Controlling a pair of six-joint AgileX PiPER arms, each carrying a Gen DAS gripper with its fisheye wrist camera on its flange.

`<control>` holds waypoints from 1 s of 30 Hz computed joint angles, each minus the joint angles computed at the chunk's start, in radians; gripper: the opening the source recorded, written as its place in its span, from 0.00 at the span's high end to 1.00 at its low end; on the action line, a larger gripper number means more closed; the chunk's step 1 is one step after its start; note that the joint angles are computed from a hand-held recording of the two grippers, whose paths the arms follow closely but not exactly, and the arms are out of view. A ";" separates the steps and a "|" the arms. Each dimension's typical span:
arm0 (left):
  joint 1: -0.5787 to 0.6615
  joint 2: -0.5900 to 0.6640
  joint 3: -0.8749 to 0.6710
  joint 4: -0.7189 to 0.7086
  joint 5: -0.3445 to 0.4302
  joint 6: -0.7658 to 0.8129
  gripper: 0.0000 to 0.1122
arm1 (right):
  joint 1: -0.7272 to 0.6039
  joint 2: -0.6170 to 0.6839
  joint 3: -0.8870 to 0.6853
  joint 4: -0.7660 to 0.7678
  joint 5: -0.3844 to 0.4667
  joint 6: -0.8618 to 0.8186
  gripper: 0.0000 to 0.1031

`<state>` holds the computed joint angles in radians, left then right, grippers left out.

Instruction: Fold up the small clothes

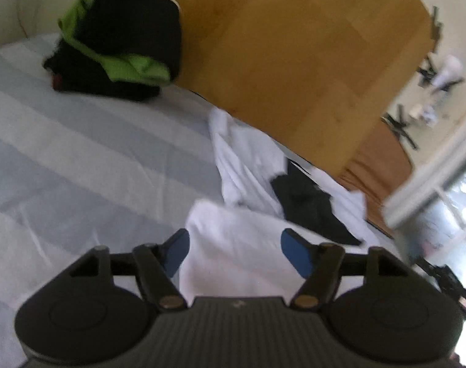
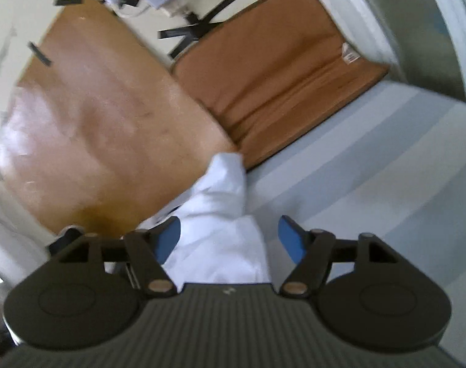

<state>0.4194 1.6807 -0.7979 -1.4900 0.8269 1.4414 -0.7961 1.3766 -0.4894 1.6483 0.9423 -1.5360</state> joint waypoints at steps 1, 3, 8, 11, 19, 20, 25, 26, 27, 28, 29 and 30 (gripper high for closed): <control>0.016 0.008 0.005 0.013 0.009 0.005 0.30 | -0.021 -0.014 0.012 -0.028 0.000 -0.019 0.29; 0.037 0.028 -0.001 0.037 0.020 0.017 0.30 | 0.006 -0.034 0.024 -0.048 -0.062 -0.032 0.29; -0.038 0.065 -0.041 0.049 -0.002 0.016 0.75 | 0.079 -0.075 0.092 -0.056 -0.166 -0.100 0.65; -0.132 0.053 -0.032 0.010 -0.179 0.074 0.97 | 0.153 -0.099 0.099 -0.018 -0.297 -0.104 0.96; -0.017 -0.019 -0.080 0.158 -0.085 -0.023 0.58 | 0.079 -0.133 -0.056 -0.155 -0.167 0.056 0.48; -0.018 -0.031 -0.107 0.176 -0.101 -0.041 0.58 | 0.129 -0.122 -0.105 -0.163 -0.199 0.063 0.48; -0.188 0.074 -0.439 0.471 -0.219 -0.370 0.58 | 0.416 0.125 -0.459 -0.267 -0.320 0.168 0.48; -0.228 0.127 -0.539 0.568 -0.221 -0.470 0.58 | 0.465 0.198 -0.559 -0.349 -0.336 0.241 0.49; -0.276 0.192 -0.639 0.644 -0.244 -0.560 0.58 | 0.521 0.275 -0.659 -0.431 -0.374 0.313 0.49; -0.316 0.255 -0.739 0.730 -0.250 -0.650 0.58 | 0.562 0.349 -0.759 -0.531 -0.392 0.399 0.49; -0.361 0.323 -0.839 0.816 -0.276 -0.738 0.58 | 0.593 0.421 -0.859 -0.631 -0.390 0.482 0.49; -0.395 0.389 -0.939 0.903 -0.275 -0.826 0.58 | 0.618 0.492 -0.959 -0.731 -0.381 0.558 0.48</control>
<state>0.0245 2.0696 -1.7371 -0.5866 0.5519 0.6155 -0.1776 1.8685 -1.4487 0.9176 0.5616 -0.9782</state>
